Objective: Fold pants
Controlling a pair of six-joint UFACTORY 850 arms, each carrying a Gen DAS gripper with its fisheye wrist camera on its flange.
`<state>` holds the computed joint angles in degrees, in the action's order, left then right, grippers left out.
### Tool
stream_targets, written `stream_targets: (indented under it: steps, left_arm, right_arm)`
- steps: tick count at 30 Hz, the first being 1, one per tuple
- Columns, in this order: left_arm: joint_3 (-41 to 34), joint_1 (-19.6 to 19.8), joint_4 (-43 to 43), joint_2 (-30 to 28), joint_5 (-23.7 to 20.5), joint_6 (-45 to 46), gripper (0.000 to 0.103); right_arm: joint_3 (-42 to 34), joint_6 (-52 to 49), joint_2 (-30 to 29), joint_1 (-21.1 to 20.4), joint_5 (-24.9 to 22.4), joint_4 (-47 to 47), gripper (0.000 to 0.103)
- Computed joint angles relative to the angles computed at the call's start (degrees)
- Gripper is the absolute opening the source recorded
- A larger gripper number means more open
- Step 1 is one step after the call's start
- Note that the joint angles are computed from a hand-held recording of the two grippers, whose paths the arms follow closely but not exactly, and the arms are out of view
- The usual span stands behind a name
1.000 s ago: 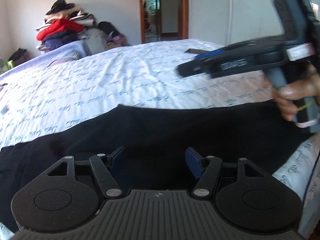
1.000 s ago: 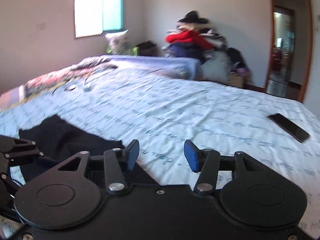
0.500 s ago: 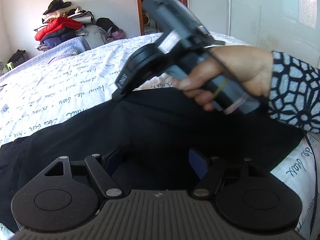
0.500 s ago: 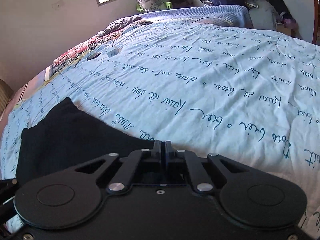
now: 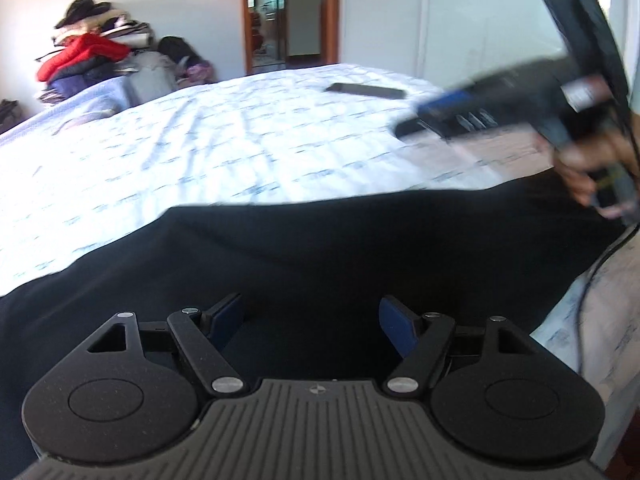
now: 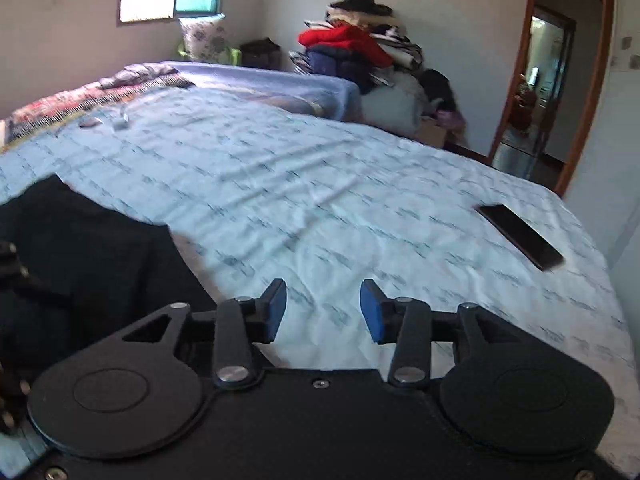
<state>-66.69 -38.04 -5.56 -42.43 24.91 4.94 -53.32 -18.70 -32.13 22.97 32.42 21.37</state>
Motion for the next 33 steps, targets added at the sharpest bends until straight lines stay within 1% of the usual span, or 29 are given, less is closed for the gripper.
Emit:
stream_targets:
  steps: [2, 3, 4, 6, 7, 8, 9, 10, 11, 12, 13, 15, 16, 18, 19, 20, 21, 22, 23, 24, 25, 26, 28, 29, 31, 33]
  left_arm:
    - [-1.6, -1.1, 0.7, -1.0, -0.2, 1.0, 0.077]
    - [-2.3, -1.7, -0.5, -1.6, -0.2, 3.1, 0.077]
    - [-3.2, -2.5, -2.1, -2.4, -0.2, 5.9, 0.077]
    - [-4.3, -3.6, -4.0, -3.5, -0.7, 9.2, 0.077]
    - [-4.6, -4.0, -3.8, -4.0, -1.2, 9.7, 0.078]
    - [-4.9, -4.1, -3.2, -4.3, -1.6, 9.3, 0.078]
    - [-5.0, -4.3, -2.9, -4.5, -1.9, 9.1, 0.079]
    - [-5.1, -4.6, -3.7, -4.6, -2.1, 9.8, 0.079]
    - [-5.0, -4.7, -4.6, -4.5, -2.1, 10.8, 0.079]
    - [-4.8, -4.8, -5.0, -4.4, -2.0, 11.3, 0.080]
    - [-4.6, -4.8, -5.2, -4.3, -1.9, 11.3, 0.081]
    - [-5.4, -4.8, -5.5, -4.7, -2.7, 10.7, 0.081]
    - [-6.3, -4.8, -5.5, -5.0, -3.6, 10.1, 0.081]
    - [-7.3, -4.6, -4.0, -5.4, -4.8, 8.2, 0.081]
    - [-7.5, -4.7, -3.7, -5.4, -5.0, 8.1, 0.081]
    - [-7.9, -4.9, -4.4, -5.5, -5.2, 9.0, 0.082]
    - [-7.8, -5.1, -5.4, -5.5, -5.1, 10.4, 0.082]
    - [-7.7, -5.3, -6.6, -5.5, -4.9, 11.9, 0.082]
    - [-7.4, -5.4, -7.4, -5.2, -4.8, 13.0, 0.082]
    - [-7.2, -5.5, -7.8, -5.1, -4.5, 13.7, 0.082]
    - [-6.9, -5.5, -8.2, -4.9, -4.2, 14.1, 0.081]
    - [-6.7, -5.5, -8.1, -4.8, -4.0, 13.8, 0.082]
    - [-7.1, -5.3, -6.5, -4.9, -4.2, 11.3, 0.082]
    - [-7.4, -5.3, -5.6, -5.0, -4.5, 9.8, 0.081]
    - [-8.3, -5.4, -3.7, -5.4, -5.1, 7.1, 0.081]
    - [-9.2, -5.6, -1.0, -5.7, -6.2, 4.1, 0.081]
  right_arm:
    - [3.6, 4.4, 2.3, -1.0, -1.2, -3.2, 0.043]
    - [4.8, 4.3, 3.0, -0.8, -1.4, -3.6, 0.043]
    - [5.4, 1.8, 3.3, -0.4, -2.1, -2.1, 0.042]
    - [4.9, -9.1, 1.8, 0.6, -3.2, 7.1, 0.042]
    - [4.3, -15.1, -0.5, 0.9, -1.3, 13.1, 0.043]
    - [3.6, -20.5, -2.7, 1.0, 2.1, 19.0, 0.049]
    - [3.4, -23.6, -4.1, 1.3, 6.9, 24.6, 0.062]
    - [3.6, -24.2, -4.4, 1.1, 10.6, 27.8, 0.061]
    - [4.3, -22.5, -3.8, 1.1, 12.7, 28.6, 0.048]
    - [5.8, -18.4, -2.2, 1.3, 14.2, 27.0, 0.042]
    - [8.2, -12.8, 0.4, 1.2, 13.8, 23.0, 0.042]
    - [10.5, -2.3, 3.0, 0.1, 9.9, 11.0, 0.042]
    - [11.1, 2.5, 3.8, -0.2, 7.1, 5.0, 0.042]
    - [10.7, 11.5, 3.0, -1.6, 2.9, -6.9, 0.037]
    - [10.0, 13.5, 1.6, -2.6, 1.5, -10.5, 0.035]
    - [9.6, 15.2, 0.3, -3.7, 1.5, -12.1, 0.034]
    - [10.0, 19.2, -0.3, -5.2, 3.7, -13.9, 0.031]
    - [10.5, 23.2, 0.1, -6.1, 4.9, -13.4, 0.027]
    - [11.3, 24.9, 1.2, -6.9, 5.6, -10.4, 0.018]
    - [12.6, 24.1, 2.0, -6.7, 7.6, -5.4, 0.018]
    - [14.1, 20.9, 2.9, -6.0, 10.0, -0.2, 0.021]
    - [15.2, 18.0, 4.1, -5.7, 10.6, 2.8, 0.023]
    - [17.4, 16.9, 6.4, -5.8, 10.8, 3.0, 0.023]
    - [18.2, 14.7, 7.0, -5.4, 10.8, 5.0, 0.023]
    - [18.2, 6.1, 6.7, -4.3, 10.3, 13.1, 0.023]
    - [16.7, -2.9, 4.4, -4.0, 9.5, 22.1, 0.023]
